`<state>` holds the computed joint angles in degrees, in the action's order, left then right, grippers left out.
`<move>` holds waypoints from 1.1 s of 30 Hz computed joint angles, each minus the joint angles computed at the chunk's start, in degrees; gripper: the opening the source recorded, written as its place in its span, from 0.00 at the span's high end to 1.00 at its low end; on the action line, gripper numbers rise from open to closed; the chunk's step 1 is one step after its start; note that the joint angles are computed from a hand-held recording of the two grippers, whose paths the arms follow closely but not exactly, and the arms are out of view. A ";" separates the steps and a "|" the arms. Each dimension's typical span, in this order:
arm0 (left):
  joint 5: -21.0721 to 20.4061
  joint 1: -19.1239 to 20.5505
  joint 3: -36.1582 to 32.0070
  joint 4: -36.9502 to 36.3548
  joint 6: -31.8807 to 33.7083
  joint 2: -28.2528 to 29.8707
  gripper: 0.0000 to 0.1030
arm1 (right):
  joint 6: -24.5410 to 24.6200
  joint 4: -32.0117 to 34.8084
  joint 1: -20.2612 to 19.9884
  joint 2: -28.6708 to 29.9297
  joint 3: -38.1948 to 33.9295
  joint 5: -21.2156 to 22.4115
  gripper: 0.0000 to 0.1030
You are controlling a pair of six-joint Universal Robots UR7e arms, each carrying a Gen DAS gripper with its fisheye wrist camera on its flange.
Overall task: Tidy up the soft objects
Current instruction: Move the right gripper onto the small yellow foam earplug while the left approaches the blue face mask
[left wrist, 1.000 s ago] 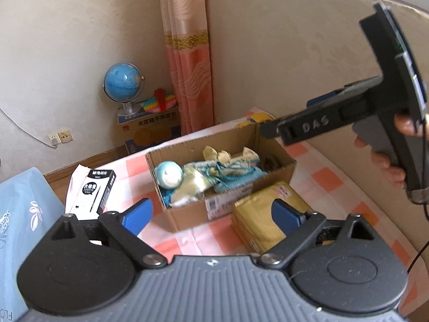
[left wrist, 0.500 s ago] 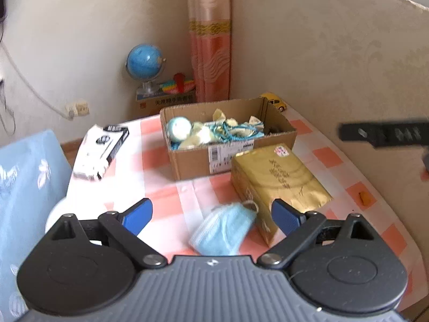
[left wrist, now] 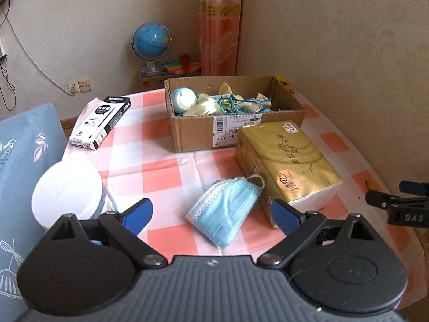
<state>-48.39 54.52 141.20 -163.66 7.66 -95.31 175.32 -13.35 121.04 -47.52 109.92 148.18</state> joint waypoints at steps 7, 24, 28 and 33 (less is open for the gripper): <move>-0.16 1.23 -0.77 -0.03 -0.37 2.28 0.08 | -1.22 -3.36 -4.18 -1.76 2.81 -6.43 0.00; -0.52 2.57 -1.40 0.57 -1.12 3.61 0.08 | -3.42 -3.37 -6.51 -0.92 2.23 -9.33 0.18; -0.79 2.74 -1.44 0.60 -1.03 3.70 0.08 | -4.14 -4.22 -6.36 -0.85 2.24 -6.41 0.36; -0.86 3.28 -1.69 0.43 -1.13 4.29 0.08 | -5.69 -6.44 -6.45 -1.21 2.90 -4.16 0.55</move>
<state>-49.25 57.80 139.51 -163.23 6.53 -91.02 169.63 -19.79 114.58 -48.73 112.82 144.02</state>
